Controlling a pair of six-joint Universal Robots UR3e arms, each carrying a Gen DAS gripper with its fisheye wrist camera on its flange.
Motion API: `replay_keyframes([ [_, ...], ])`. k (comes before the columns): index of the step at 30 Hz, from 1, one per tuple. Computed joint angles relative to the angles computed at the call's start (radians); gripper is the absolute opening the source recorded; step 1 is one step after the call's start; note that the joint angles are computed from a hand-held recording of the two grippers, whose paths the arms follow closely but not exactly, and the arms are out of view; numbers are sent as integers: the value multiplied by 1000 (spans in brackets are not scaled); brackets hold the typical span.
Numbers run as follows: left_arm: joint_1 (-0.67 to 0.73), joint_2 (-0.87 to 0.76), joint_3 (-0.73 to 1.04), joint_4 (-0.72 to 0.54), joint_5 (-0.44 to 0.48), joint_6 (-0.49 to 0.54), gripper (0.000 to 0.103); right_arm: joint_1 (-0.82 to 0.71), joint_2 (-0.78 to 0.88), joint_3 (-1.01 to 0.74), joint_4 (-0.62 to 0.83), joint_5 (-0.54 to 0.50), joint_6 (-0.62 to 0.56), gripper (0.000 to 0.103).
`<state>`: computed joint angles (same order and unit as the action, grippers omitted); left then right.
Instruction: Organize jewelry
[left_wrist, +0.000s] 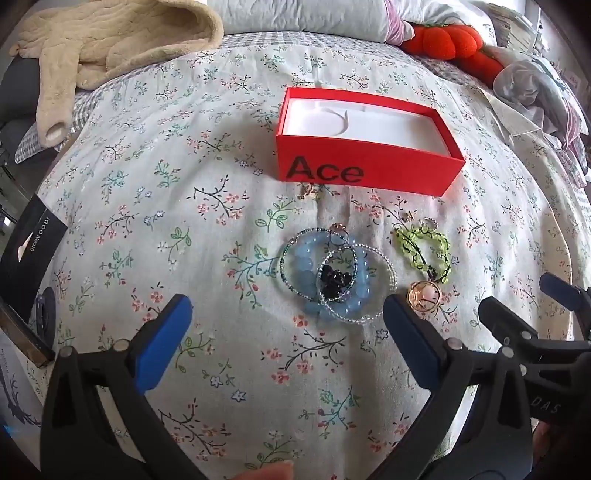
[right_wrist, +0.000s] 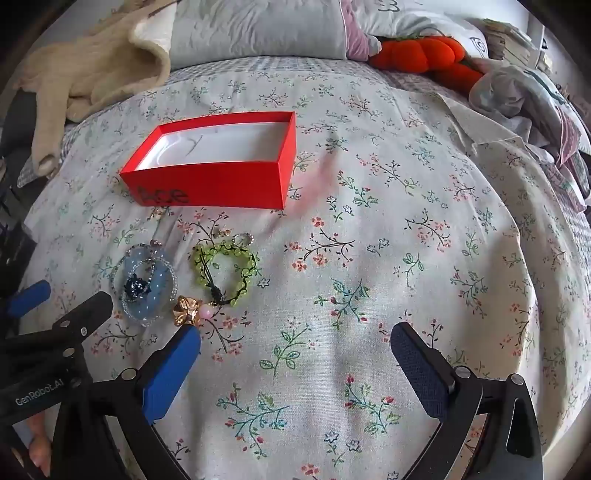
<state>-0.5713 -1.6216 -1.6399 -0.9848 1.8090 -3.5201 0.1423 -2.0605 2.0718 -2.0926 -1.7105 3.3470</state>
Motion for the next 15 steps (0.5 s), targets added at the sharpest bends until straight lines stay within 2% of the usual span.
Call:
replay_keyframes([
  [2, 4, -15, 26, -13, 1, 0, 103, -3, -2, 1, -1, 4, -3, 103],
  [7, 14, 29, -51, 61, 1, -1, 103, -18, -11, 8, -11, 13, -16, 103],
  [8, 17, 35, -59, 63, 0, 2, 103, 7, -5, -1, -4, -9, 11, 103],
  [15, -4, 14, -17, 23, 32, -7, 103, 33, 1, -17, 6, -21, 28, 103],
])
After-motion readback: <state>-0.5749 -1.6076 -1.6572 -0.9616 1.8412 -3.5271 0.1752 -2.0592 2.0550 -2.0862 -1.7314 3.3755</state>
